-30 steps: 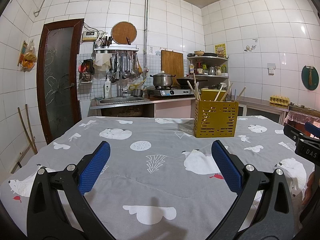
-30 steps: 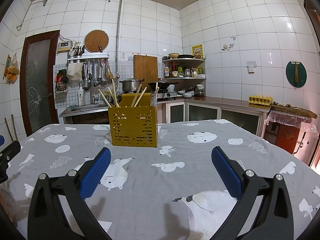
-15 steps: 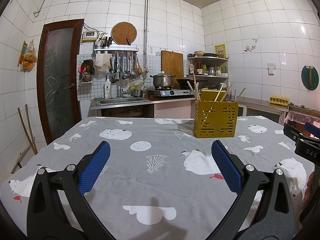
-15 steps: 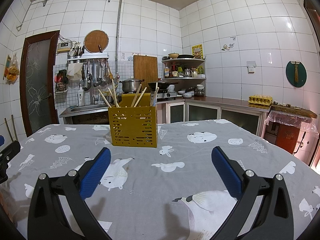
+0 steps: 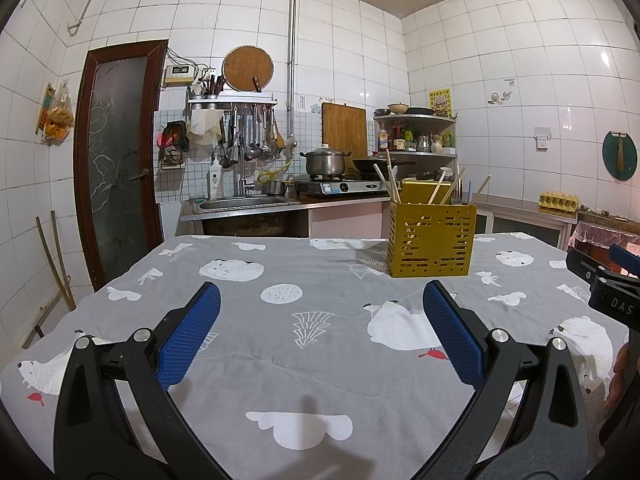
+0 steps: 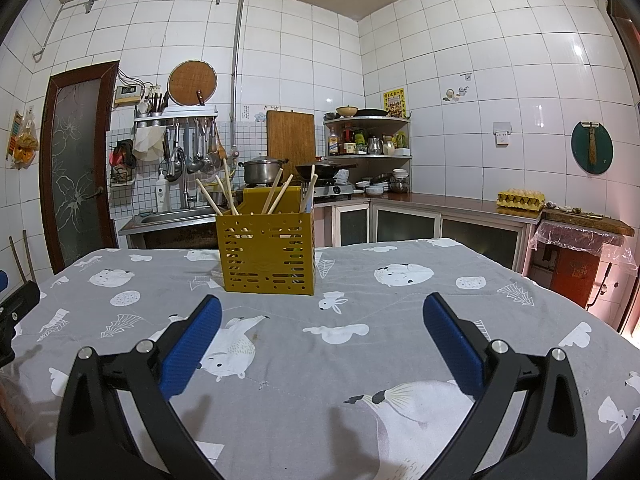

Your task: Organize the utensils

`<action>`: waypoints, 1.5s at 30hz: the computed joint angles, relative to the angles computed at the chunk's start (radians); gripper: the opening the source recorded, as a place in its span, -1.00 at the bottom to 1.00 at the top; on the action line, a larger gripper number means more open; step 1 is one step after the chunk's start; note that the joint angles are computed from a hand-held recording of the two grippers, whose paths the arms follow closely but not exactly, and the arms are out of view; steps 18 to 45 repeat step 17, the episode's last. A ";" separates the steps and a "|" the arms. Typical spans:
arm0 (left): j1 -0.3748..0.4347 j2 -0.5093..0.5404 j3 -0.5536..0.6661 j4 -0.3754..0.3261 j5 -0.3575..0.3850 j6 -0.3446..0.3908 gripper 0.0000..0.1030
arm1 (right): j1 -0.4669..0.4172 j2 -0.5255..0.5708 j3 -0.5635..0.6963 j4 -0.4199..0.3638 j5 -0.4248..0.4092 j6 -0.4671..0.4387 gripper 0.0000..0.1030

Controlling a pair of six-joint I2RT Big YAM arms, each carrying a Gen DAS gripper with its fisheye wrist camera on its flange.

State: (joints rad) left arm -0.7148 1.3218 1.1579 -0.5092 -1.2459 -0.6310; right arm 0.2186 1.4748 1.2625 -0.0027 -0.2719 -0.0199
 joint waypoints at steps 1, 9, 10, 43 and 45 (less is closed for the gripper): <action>0.000 -0.001 -0.001 0.001 0.000 0.000 0.90 | -0.001 0.000 0.000 -0.001 -0.001 0.000 0.91; 0.000 -0.001 -0.002 0.004 -0.001 0.002 0.90 | 0.000 0.000 0.000 0.000 -0.001 0.001 0.91; 0.000 0.000 -0.001 0.002 0.000 0.000 0.90 | 0.000 0.000 0.000 0.000 -0.001 0.001 0.91; -0.001 -0.003 0.009 -0.019 0.002 -0.009 0.90 | -0.001 0.001 0.000 -0.001 -0.001 0.001 0.91; -0.001 -0.003 0.009 -0.019 0.002 -0.009 0.90 | -0.001 0.001 0.000 -0.001 -0.001 0.001 0.91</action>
